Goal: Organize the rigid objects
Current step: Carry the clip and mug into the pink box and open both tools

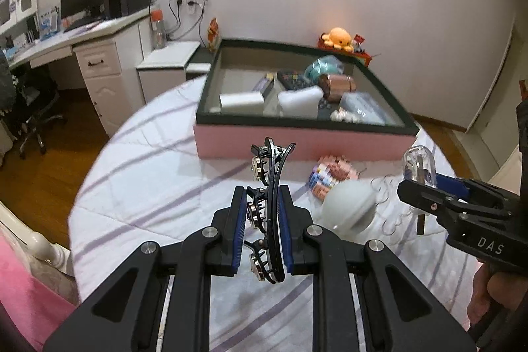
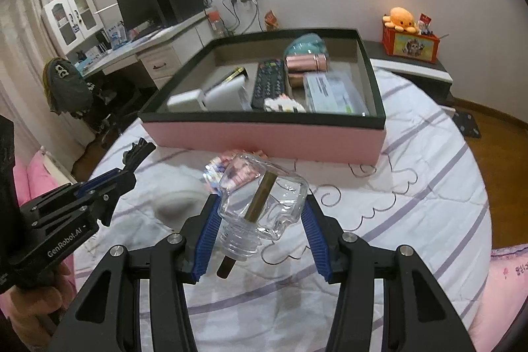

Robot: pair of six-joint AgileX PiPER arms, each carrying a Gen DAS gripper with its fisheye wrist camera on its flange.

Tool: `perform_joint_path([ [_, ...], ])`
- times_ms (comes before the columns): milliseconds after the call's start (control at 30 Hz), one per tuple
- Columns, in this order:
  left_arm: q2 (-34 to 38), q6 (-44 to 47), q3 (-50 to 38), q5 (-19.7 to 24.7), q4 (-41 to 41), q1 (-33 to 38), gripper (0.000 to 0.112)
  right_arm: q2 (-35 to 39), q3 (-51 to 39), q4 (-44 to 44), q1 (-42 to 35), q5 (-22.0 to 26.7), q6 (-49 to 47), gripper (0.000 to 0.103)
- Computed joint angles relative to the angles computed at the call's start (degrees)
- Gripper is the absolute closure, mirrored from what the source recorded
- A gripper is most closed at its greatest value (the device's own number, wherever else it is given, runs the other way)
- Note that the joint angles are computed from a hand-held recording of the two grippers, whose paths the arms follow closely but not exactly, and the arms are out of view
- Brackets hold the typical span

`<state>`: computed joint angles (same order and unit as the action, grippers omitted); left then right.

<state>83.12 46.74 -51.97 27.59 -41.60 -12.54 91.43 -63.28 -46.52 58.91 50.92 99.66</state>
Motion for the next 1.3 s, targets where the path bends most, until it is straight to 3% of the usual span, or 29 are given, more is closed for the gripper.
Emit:
perform_joint_path([
  [200,-1.8,-6.2,-4.1,0.9,5.2,-0.9,0.094,-0.2,-4.4,-0.7,-0.7,2.4,-5.0,0.052],
  [400,0.9,-11.1,-11.7,1.1,8.8,-2.3,0.094,0.5,-10.0,-1.3,-4.3,3.6,-12.3,0.052],
  [600,9.1,-15.1,-23.2,2.6,11.2,-4.7,0.094,2.4,-15.0,0.8,-12.5,0.0,-21.3,0.052],
  [900,25.6,-24.8,-41.2,5.9,19.4,-8.0,0.094,10.7,-22.4,11.2,-25.1,-6.7,-36.2,0.052],
  [1100,34.2,-29.1,-50.4,9.1,22.9,-8.6,0.094,16.9,-27.3,18.7,-29.3,-7.9,-44.6,0.052],
  [1300,40.6,-31.8,-57.6,12.9,25.8,-8.8,0.094,22.4,-32.9,23.6,-31.2,-5.9,-50.5,0.052],
])
